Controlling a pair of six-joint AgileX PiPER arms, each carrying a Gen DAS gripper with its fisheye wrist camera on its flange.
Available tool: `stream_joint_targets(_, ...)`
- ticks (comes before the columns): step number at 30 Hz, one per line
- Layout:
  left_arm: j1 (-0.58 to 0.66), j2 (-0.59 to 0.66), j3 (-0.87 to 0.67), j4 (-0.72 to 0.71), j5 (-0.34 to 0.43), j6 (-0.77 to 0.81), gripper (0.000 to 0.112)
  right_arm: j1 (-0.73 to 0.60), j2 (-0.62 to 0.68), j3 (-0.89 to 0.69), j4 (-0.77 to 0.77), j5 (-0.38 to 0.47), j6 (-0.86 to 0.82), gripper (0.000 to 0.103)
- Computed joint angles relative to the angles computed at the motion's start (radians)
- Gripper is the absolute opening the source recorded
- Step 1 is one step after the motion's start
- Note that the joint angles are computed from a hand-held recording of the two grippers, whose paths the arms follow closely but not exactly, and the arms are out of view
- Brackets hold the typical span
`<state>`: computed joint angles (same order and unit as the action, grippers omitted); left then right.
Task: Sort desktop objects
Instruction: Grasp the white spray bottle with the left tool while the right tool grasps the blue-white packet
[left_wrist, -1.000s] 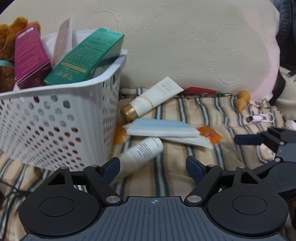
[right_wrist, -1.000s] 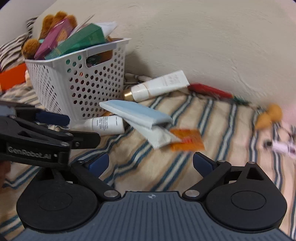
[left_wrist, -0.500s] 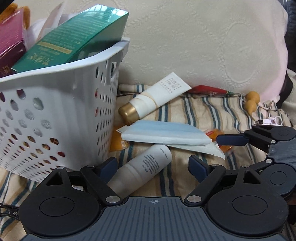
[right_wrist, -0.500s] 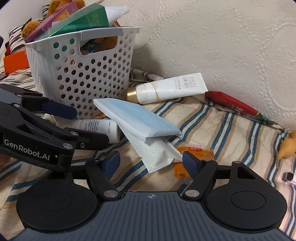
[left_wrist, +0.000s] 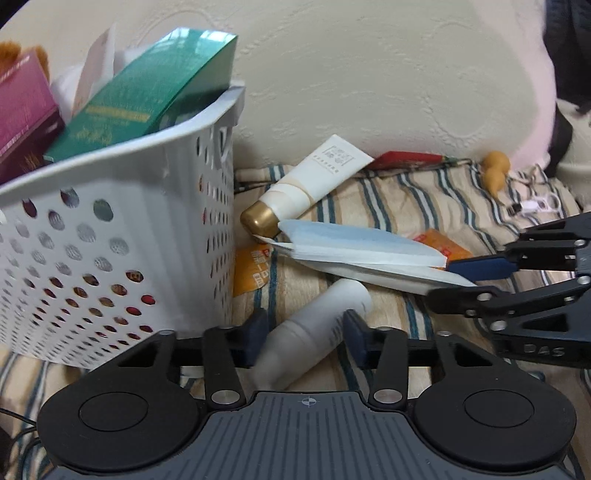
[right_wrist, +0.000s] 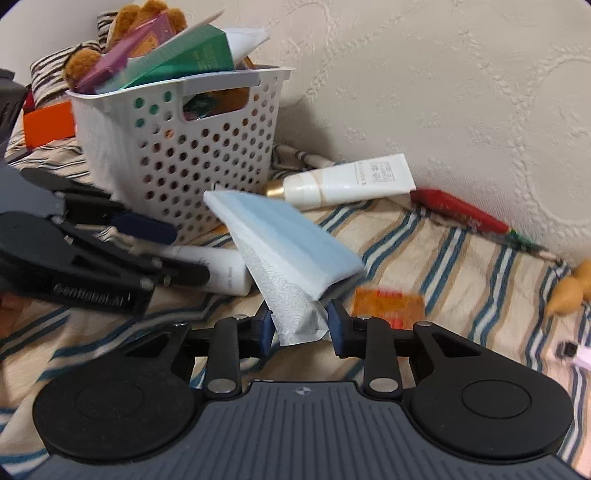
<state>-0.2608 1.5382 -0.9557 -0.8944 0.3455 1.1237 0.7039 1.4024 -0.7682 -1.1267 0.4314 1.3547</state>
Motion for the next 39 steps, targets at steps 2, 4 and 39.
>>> stream_joint_targets(2,-0.002,-0.018,0.008,0.018,0.011,0.002,0.050,0.006,-0.042,0.013,0.108,0.001,-0.064,0.031)
stream_joint_targets(4,0.008,-0.032,0.021,-0.039,0.033,0.089,0.052,0.009,-0.077,0.020,0.233,0.008,-0.162,0.030)
stream_joint_targets(39,0.007,0.054,-0.013,-0.072,0.017,0.362,0.067,-0.037,0.032,-0.183,0.654,0.161,-0.612,0.041)
